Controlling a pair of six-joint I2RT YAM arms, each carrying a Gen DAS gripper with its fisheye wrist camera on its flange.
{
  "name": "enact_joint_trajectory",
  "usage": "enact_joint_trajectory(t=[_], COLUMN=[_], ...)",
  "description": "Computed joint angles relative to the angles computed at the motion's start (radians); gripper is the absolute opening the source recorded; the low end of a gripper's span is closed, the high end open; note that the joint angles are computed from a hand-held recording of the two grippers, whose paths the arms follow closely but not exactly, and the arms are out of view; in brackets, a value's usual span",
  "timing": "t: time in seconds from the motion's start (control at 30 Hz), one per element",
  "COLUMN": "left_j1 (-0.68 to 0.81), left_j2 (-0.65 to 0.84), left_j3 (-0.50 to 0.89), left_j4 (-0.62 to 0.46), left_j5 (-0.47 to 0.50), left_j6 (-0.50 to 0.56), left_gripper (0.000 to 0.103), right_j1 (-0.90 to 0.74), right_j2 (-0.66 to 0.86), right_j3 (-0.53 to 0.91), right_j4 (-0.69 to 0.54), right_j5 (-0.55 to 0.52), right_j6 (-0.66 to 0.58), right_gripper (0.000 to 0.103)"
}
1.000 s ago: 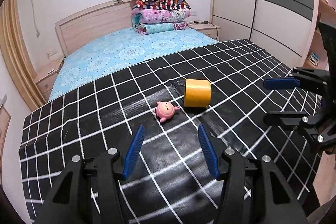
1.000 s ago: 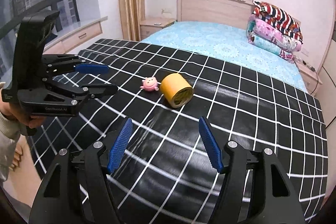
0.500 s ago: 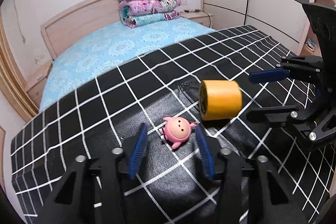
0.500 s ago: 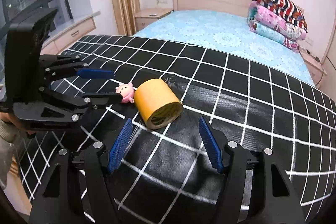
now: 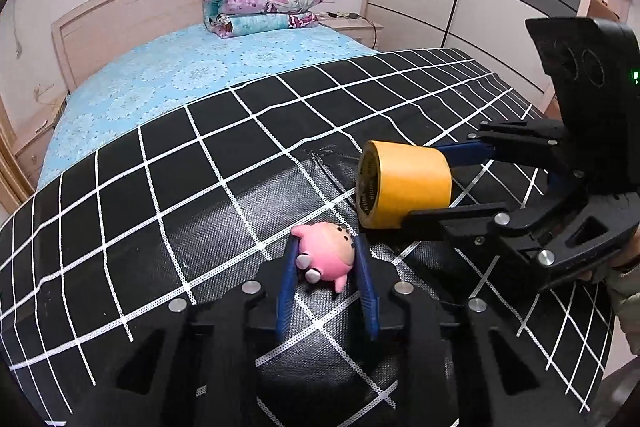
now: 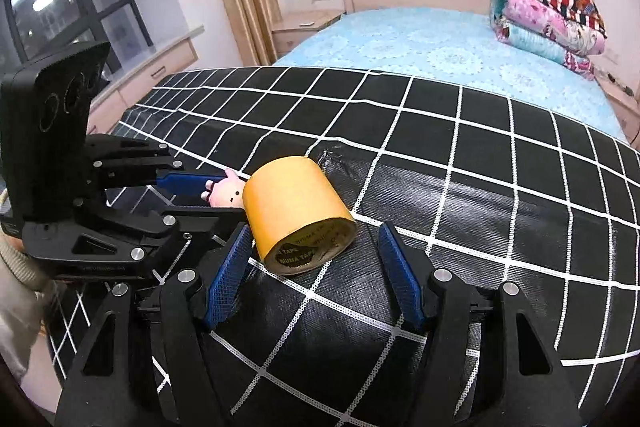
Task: Collect trash
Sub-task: 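Grasp the pink toy figure with left tool while right tool grasps the yellow tape roll, then carry the pink toy and tape roll down over the black trash bin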
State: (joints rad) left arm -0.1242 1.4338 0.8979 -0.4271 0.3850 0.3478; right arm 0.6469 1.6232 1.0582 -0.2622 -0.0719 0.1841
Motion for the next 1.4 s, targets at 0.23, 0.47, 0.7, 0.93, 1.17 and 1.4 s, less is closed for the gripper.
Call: enact_joint_trajectory(t=[0.23,0.47,0.7,0.93,1.17,1.4], left_j1=[0.025,0.027,0.021,-0.015,-0.113,-0.242], left_j2=[-0.064,-0.192,-0.357,-0.541,-0.729,-0.9], left_j3=[-0.046,-0.083,-0.114,-0.129,-0.13,-0.103], left_j4=[-0.012,-0.072,-0.167,-0.289,-0.422,-0.556], left_j5=[0.002,-0.02,-0.018,-0.047,-0.122,-0.214], left_j6=[-0.023,-0.022,-0.044,-0.069,-0.14,-0.228], left_gripper=[0.026,0.026,0.026,0.026,0.026,0.026], right_j1=[0.011,0.068,0.135,0.214,0.334,0.461], right_j2=[-0.001,-0.075,-0.186,-0.317,-0.426,-0.53], right_j3=[0.003,-0.025,-0.068,-0.116,-0.142,-0.157], right_j4=[0.002,-0.027,-0.075,-0.143,-0.221,-0.308], right_j5=[-0.016,0.04,0.105,0.183,0.294,0.41], right_j6=[0.018,0.03,0.057,0.096,0.154,0.22], right_gripper=[0.05,0.05,0.05,0.05,0.05,0.05])
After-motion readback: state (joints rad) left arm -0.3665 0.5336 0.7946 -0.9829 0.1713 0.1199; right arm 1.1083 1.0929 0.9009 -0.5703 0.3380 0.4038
